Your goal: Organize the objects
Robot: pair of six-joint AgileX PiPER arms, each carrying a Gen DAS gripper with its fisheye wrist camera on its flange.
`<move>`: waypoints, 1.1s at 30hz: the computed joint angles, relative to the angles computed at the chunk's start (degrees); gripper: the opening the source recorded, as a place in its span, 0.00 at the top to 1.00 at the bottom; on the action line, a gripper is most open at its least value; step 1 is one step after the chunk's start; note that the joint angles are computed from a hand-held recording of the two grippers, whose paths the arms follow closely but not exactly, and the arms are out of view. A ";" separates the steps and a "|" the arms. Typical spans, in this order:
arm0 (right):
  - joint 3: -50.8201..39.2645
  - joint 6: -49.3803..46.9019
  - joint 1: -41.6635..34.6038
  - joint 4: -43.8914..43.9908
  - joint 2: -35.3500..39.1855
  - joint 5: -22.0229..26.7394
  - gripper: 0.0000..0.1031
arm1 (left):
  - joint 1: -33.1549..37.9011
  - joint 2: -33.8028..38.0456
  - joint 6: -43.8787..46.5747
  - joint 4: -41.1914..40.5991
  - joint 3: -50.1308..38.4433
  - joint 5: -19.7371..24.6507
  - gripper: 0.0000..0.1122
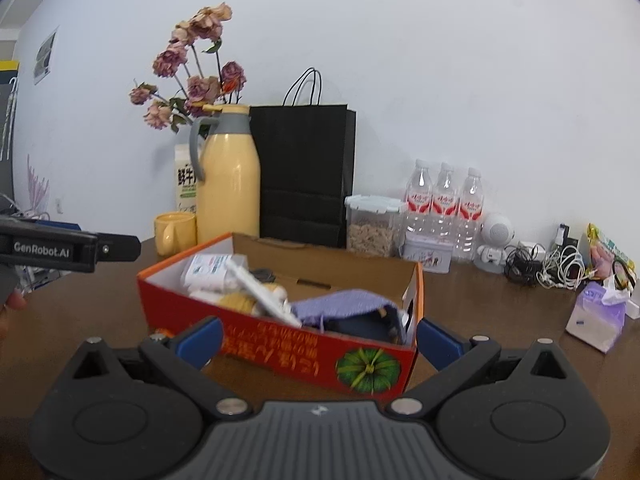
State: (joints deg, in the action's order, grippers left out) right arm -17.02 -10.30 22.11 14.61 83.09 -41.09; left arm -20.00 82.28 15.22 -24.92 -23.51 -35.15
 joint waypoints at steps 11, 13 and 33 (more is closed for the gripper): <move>6.16 1.31 2.50 1.41 1.31 -0.97 0.00 | 2.86 -3.36 -2.13 1.85 7.01 2.27 0.08; 6.19 2.00 2.98 1.61 3.13 -1.08 0.00 | 3.34 -3.28 -2.93 2.53 7.68 2.41 0.08; 3.47 12.12 0.63 -12.62 13.88 -5.77 0.64 | 6.91 0.32 -8.31 9.39 7.75 2.73 0.08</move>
